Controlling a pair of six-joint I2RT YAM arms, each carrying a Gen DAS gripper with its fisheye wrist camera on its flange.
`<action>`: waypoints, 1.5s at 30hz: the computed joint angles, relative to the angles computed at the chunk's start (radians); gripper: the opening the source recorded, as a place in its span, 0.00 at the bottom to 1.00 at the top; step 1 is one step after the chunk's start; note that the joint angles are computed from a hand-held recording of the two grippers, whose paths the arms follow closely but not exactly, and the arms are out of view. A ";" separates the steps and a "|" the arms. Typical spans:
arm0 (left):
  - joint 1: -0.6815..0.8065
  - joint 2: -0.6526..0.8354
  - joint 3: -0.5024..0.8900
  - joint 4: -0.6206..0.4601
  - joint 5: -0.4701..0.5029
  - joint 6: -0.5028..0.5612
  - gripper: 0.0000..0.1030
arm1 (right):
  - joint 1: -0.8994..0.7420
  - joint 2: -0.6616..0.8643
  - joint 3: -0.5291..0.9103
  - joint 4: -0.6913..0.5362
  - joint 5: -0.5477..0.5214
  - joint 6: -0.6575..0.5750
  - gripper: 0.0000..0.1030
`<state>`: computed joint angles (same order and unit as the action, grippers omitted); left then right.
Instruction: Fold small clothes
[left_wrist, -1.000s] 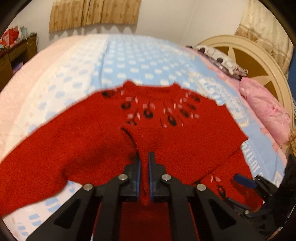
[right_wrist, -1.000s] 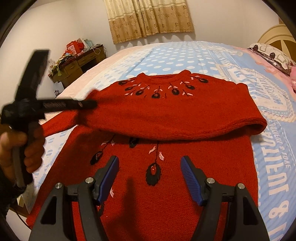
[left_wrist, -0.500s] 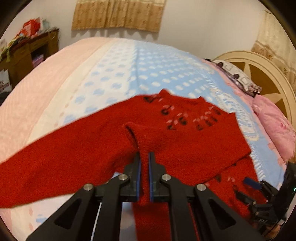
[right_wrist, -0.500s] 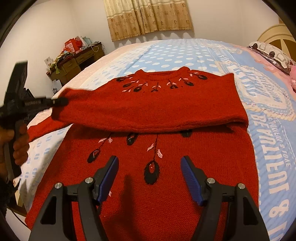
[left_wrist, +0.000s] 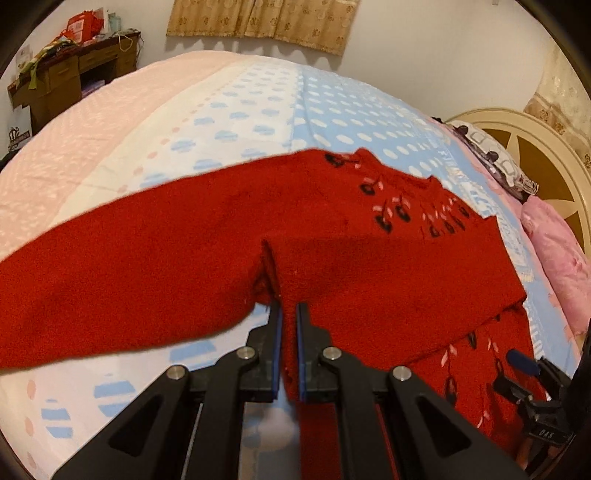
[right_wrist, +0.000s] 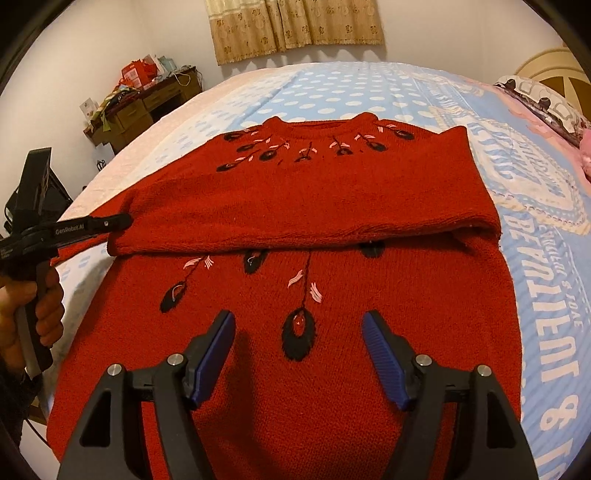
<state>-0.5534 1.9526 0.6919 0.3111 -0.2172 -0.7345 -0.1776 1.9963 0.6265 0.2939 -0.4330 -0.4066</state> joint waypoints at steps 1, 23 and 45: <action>-0.003 0.006 -0.002 0.005 -0.005 -0.006 0.10 | 0.003 -0.004 -0.002 -0.001 0.005 -0.001 0.70; -0.091 0.083 0.102 -0.148 -0.224 0.027 0.67 | -0.061 0.182 0.533 -0.327 0.157 0.032 0.71; -0.095 0.084 0.066 -0.105 -0.196 -0.008 0.75 | 0.139 0.156 0.394 -0.199 0.227 0.044 0.74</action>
